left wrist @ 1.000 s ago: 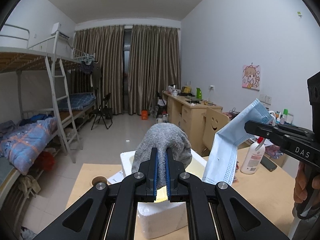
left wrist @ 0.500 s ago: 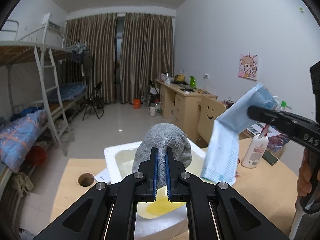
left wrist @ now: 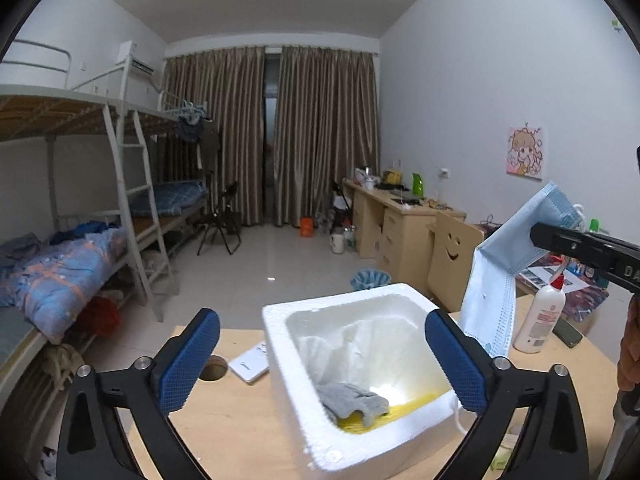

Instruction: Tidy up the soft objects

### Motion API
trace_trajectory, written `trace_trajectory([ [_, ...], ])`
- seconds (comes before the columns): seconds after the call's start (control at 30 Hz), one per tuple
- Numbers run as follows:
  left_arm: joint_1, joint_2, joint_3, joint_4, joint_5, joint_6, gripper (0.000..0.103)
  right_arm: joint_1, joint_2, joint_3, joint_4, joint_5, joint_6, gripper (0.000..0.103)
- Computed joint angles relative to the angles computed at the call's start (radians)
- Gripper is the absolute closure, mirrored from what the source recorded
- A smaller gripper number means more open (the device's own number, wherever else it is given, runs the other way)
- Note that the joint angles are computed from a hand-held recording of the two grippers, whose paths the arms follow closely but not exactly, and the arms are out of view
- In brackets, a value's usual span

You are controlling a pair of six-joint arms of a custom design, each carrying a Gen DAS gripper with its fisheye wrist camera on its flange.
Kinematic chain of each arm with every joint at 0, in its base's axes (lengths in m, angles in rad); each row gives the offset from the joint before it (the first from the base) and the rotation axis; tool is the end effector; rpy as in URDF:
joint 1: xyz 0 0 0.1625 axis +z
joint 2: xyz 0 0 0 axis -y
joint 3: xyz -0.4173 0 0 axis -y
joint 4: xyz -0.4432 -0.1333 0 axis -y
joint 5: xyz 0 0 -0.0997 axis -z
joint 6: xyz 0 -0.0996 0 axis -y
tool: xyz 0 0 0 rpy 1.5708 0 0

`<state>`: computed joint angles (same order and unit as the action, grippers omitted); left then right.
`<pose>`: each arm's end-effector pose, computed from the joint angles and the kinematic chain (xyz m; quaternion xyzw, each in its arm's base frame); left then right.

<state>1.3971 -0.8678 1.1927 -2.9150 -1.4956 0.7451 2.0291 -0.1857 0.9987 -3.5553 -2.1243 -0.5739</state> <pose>-0.0042 -0.8385 0.3723 0.3703 0.7900 -0.4585 0.1689 0.4405 -0.7099 -0.0235 0.2642 -0.7717 0.5178 0.2580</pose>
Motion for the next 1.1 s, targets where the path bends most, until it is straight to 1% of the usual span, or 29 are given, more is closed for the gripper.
trace_trajectory([
  [0.07, 0.007, -0.014, 0.016, -0.016, -0.009, 0.005, 0.000, 0.001, 0.010, -0.015, 0.006, -0.001, -0.001, 0.095],
  [0.13, 0.009, -0.028, 0.031, -0.035, 0.003, 0.009, 0.000, 0.002, 0.014, -0.022, 0.008, 0.000, 0.001, 0.095],
  [0.2, 0.017, -0.041, 0.044, -0.041, -0.015, 0.004, 0.000, 0.002, 0.023, -0.038, 0.014, 0.006, 0.006, 0.095],
  [0.33, 0.027, -0.048, 0.058, -0.074, -0.019, 0.006, 0.000, 0.001, 0.050, -0.091, 0.035, 0.019, 0.014, 0.095],
  [0.4, 0.032, -0.051, 0.062, -0.071, -0.026, 0.014, 0.000, -0.003, 0.067, -0.122, 0.051, 0.023, 0.021, 0.095],
  [0.53, 0.039, -0.050, 0.068, -0.091, -0.026, 0.026, 0.000, -0.011, 0.119, -0.211, 0.130, 0.020, 0.024, 0.095],
  [0.6, 0.044, -0.048, 0.062, -0.081, -0.025, 0.009, 0.000, -0.016, 0.141, -0.250, 0.174, 0.022, 0.031, 0.095],
  [0.7, 0.048, -0.045, 0.055, -0.070, -0.018, -0.004, 0.000, -0.025, 0.161, -0.286, 0.231, 0.026, 0.044, 0.095],
  [0.77, 0.049, -0.045, 0.055, -0.074, -0.017, -0.002, 0.000, -0.029, 0.173, -0.311, 0.269, 0.013, 0.048, 0.095],
  [0.83, 0.048, -0.046, 0.061, -0.082, -0.017, 0.000, 0.000, -0.031, 0.170, -0.307, 0.285, 0.011, 0.056, 0.094],
  [0.9, 0.048, -0.050, 0.067, -0.084, -0.020, 0.001, 0.000, -0.032, 0.173, -0.313, 0.313, 0.006, 0.055, 0.077],
  [0.93, 0.047, -0.051, 0.071, -0.088, -0.020, 0.002, 0.000, -0.033, 0.167, -0.305, 0.318, 0.014, 0.063, 0.055],
  [0.97, 0.046, -0.051, 0.073, -0.091, -0.019, 0.002, 0.000, -0.033, 0.161, -0.293, 0.320, 0.020, 0.069, 0.039],
  [1.0, 0.047, -0.051, 0.073, -0.089, -0.018, 0.004, 0.000, -0.033, 0.159, -0.290, 0.320, 0.023, 0.070, 0.036],
  [1.1, 0.047, -0.054, 0.077, -0.091, -0.020, 0.007, 0.000, -0.029, 0.154, -0.280, 0.306, 0.017, 0.068, 0.036],
])
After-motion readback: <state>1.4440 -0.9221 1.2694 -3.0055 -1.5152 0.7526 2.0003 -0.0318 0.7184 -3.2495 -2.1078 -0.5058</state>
